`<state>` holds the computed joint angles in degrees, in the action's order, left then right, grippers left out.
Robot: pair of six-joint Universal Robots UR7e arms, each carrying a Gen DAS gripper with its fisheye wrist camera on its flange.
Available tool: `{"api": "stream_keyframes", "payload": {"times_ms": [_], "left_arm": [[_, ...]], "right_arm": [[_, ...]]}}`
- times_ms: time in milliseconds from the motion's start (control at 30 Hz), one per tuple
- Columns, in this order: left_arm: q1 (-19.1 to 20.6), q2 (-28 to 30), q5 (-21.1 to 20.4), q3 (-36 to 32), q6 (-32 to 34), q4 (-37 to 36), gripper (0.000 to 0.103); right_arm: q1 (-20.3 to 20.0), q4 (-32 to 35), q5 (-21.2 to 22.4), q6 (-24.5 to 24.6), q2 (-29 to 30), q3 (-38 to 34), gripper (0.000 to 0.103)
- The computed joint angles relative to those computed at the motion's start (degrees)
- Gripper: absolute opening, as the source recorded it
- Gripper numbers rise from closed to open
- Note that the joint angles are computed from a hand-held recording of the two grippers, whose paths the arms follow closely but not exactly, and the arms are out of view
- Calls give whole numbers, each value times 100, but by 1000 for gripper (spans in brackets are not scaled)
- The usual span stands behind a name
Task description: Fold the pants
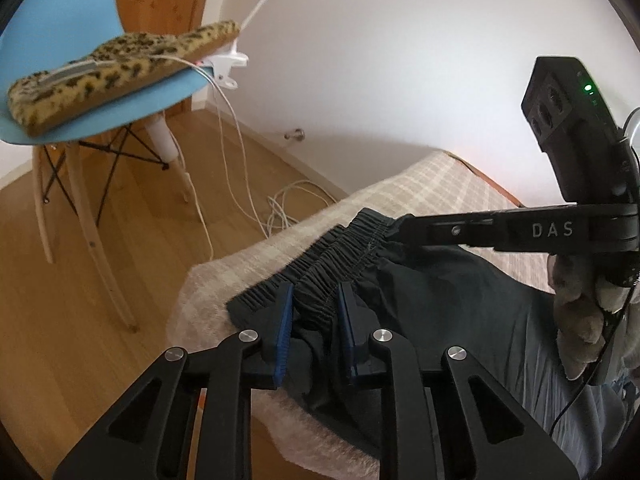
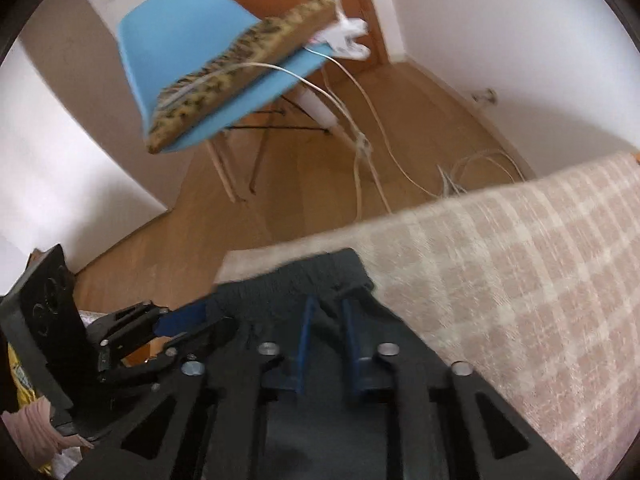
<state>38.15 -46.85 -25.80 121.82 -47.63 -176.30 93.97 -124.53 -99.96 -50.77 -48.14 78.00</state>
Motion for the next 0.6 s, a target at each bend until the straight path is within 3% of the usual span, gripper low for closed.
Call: {"api": "stream_keyframes", "payload": {"times_ms": [133,267,367,400,433,567,600], "left_arm": [[-99,-136,360,129,-319,339,19],[143,-269,-24,129,-503,567,20],[240,-348,-158,139,-519,632,37],[226,-389,-84,146,-630,775,49],[218,-418,-65,163,-599,755,53],[127,-613,-81,199,-622,929,56],[70,-647,-82,197,-533,887,58]], "right_arm": [[116,-220,236,-60,-45,136,0],[188,-541,149,78,120,111,0],[181,-755,66,163,70,200,13],[160,-748,81,214,-20,244,27],[122,-762,149,255,-123,309,39],[5,-1256,204,247,-690,812,48],[-22,-1383,190,272,-855,953,58]]}}
